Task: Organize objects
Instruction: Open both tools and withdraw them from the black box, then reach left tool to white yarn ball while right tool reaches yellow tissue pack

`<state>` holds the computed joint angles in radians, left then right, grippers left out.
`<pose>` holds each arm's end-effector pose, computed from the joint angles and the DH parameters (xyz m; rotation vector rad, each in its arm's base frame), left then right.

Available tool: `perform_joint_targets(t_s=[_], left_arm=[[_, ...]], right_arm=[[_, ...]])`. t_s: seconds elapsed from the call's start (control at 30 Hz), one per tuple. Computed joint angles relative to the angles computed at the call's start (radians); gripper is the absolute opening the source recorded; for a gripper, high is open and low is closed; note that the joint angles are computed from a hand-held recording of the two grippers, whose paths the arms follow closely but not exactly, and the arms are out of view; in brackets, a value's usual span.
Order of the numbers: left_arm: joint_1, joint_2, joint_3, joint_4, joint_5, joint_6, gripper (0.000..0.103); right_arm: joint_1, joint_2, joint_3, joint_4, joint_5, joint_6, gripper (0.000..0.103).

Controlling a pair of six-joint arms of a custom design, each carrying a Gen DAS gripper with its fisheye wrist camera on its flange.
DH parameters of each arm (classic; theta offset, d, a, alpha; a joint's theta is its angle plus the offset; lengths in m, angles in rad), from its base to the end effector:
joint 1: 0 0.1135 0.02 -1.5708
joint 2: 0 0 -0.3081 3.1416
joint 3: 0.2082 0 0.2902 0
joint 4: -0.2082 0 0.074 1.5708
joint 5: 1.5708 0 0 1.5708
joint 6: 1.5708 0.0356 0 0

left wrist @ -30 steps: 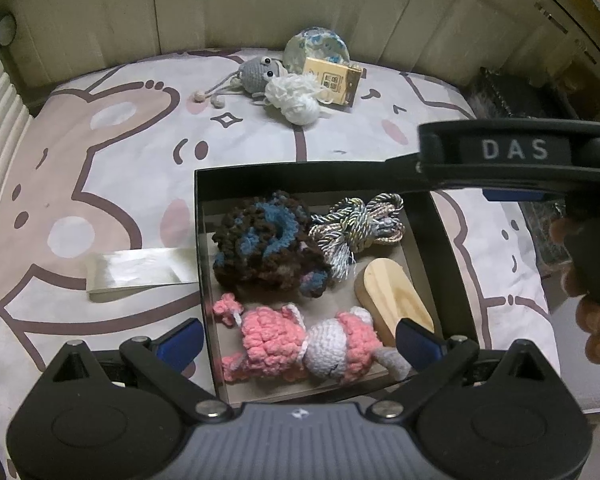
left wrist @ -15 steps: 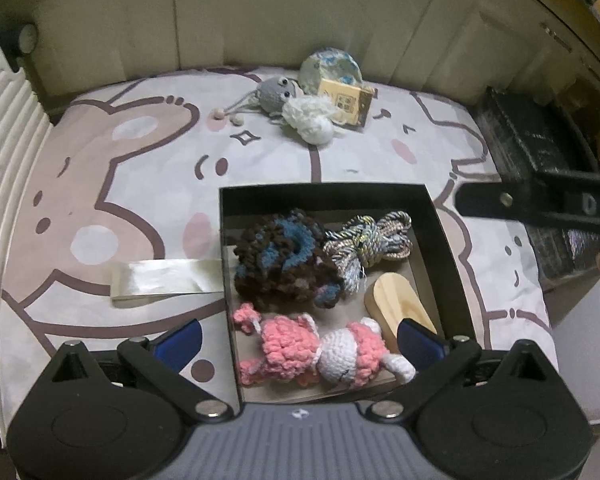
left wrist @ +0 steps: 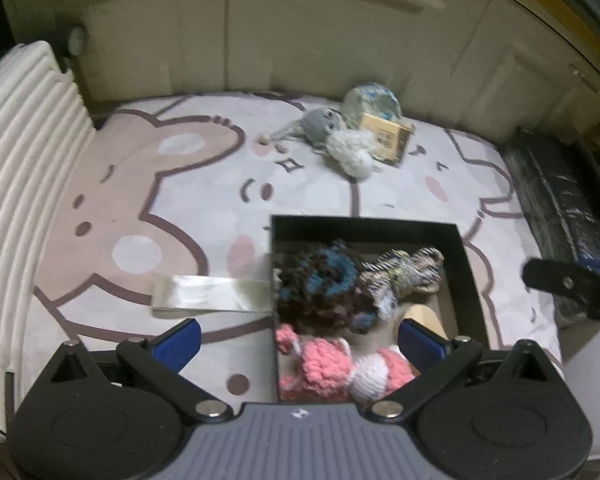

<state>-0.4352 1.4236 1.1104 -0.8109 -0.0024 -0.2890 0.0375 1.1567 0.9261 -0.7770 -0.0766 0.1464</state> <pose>0.2818 -0.1309 0.2890 0.1976 2.7077 -0.2154 0.2443 0.0119 0.2965 0.1120 2.5805 0.1671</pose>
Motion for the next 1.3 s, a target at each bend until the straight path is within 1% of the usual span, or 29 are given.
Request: perform_joint_targets(t_s=[0.3, 0.4, 0.57, 0.67, 0.8, 0.9, 1.07, 1.23, 1.3], left_arm=[[0.025, 0.006, 0.002, 0.021, -0.008, -0.004, 0.103], [0.023, 0.001, -0.011, 0.050, -0.022, 0.006, 0.103], [0.026, 0.012, -0.010, 0.061, -0.034, 0.020, 0.103], [0.031, 0.012, -0.013, 0.074, -0.034, 0.029, 0.103], [0.036, 0.001, -0.032, 0.120, -0.042, 0.045, 0.103], [0.042, 0.001, -0.040, 0.150, -0.039, 0.062, 0.103], [0.057, 0.007, -0.056, 0.221, -0.037, 0.100, 0.103], [0.071, 0.033, -0.065, 0.298, -0.067, 0.110, 0.103], [0.079, 0.046, -0.071, 0.338, -0.079, 0.126, 0.103]], right_arm=[[-0.029, -0.017, -0.037, 0.017, 0.012, -0.036, 0.103], [-0.039, -0.020, -0.055, 0.035, 0.007, -0.045, 0.103], [-0.049, -0.008, -0.081, 0.060, 0.009, -0.068, 0.103], [-0.065, -0.003, -0.089, 0.071, -0.003, -0.072, 0.103], [-0.081, -0.010, -0.096, 0.088, -0.026, -0.063, 0.103], [-0.096, -0.008, -0.102, 0.120, -0.040, -0.040, 0.103], [-0.119, -0.013, -0.134, 0.214, -0.049, 0.001, 0.103], [-0.117, -0.006, -0.159, 0.295, -0.031, -0.012, 0.103], [-0.112, -0.008, -0.178, 0.352, -0.014, -0.016, 0.103]])
